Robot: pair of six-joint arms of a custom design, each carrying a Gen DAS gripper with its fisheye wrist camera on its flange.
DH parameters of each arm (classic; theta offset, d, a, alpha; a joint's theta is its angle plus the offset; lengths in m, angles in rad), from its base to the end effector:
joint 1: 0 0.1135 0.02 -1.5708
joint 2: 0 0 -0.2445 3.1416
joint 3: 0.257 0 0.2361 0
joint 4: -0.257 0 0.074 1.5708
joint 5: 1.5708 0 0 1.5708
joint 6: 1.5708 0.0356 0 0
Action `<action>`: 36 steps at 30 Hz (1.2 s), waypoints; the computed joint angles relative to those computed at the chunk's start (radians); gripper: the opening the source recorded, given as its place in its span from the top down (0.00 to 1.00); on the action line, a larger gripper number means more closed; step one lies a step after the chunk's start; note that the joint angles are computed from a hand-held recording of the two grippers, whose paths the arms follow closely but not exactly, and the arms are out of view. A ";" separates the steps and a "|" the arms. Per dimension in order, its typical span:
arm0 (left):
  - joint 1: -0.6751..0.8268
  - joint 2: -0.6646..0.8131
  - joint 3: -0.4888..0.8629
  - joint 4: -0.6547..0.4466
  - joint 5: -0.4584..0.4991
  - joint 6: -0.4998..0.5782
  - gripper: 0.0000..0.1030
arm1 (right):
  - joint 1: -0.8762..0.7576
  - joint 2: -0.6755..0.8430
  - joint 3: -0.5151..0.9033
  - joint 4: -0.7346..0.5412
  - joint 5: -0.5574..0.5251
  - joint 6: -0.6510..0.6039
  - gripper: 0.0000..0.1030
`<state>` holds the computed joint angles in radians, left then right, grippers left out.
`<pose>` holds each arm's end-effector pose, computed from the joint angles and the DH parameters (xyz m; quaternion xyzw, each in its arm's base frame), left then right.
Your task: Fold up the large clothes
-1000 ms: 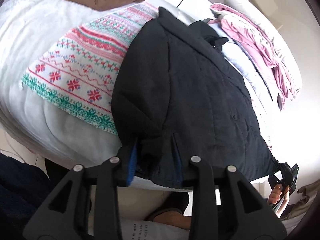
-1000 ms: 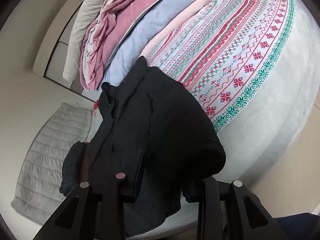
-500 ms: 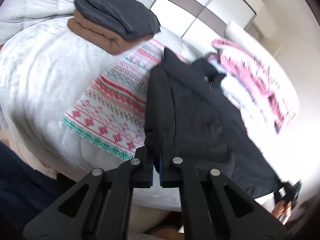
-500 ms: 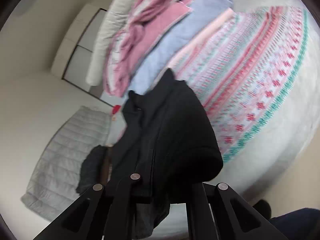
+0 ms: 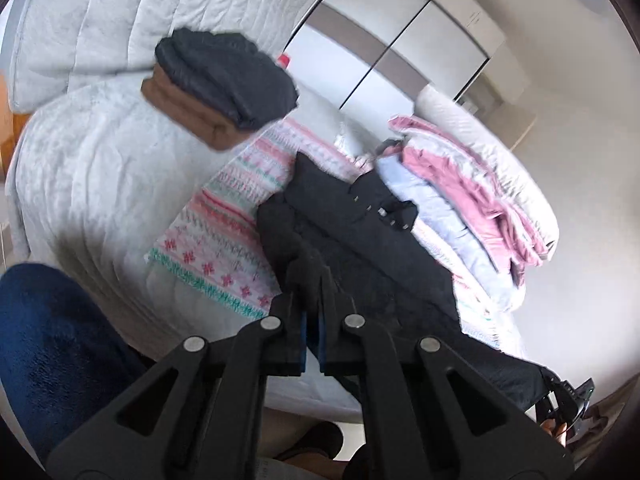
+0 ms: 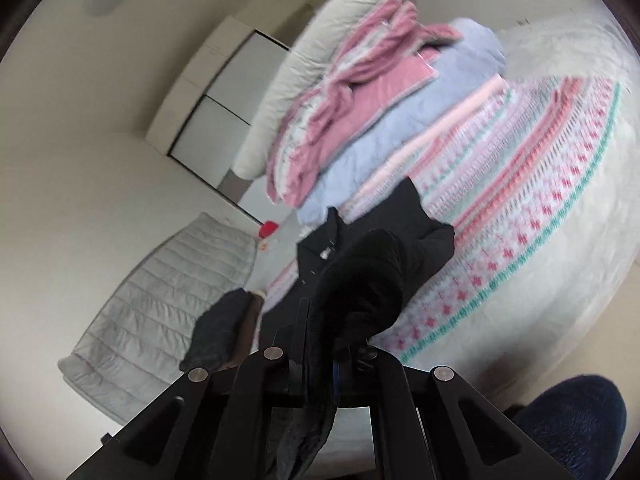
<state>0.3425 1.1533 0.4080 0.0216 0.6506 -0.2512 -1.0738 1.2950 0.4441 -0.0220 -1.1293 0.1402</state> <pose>0.2013 0.0489 0.1585 -0.1271 0.8645 -0.2733 0.4023 0.1267 -0.1661 0.1483 0.3026 0.7564 0.3191 0.4842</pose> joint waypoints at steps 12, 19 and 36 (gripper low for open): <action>0.173 -0.210 0.025 -0.147 0.203 0.001 0.95 | -0.241 -0.190 0.037 -0.338 -0.239 -0.163 0.94; 0.067 -0.067 0.078 -0.062 0.068 -0.037 0.95 | -0.161 -0.214 0.069 -0.256 -0.098 -0.028 0.94; -0.338 0.921 1.248 -0.193 -0.348 -0.199 0.95 | 0.454 0.693 0.929 0.198 0.414 0.574 0.94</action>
<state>0.0049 2.0741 1.6556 -0.1715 0.3021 -0.4502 -0.6197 1.9881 1.3728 0.1762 -0.7158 0.7140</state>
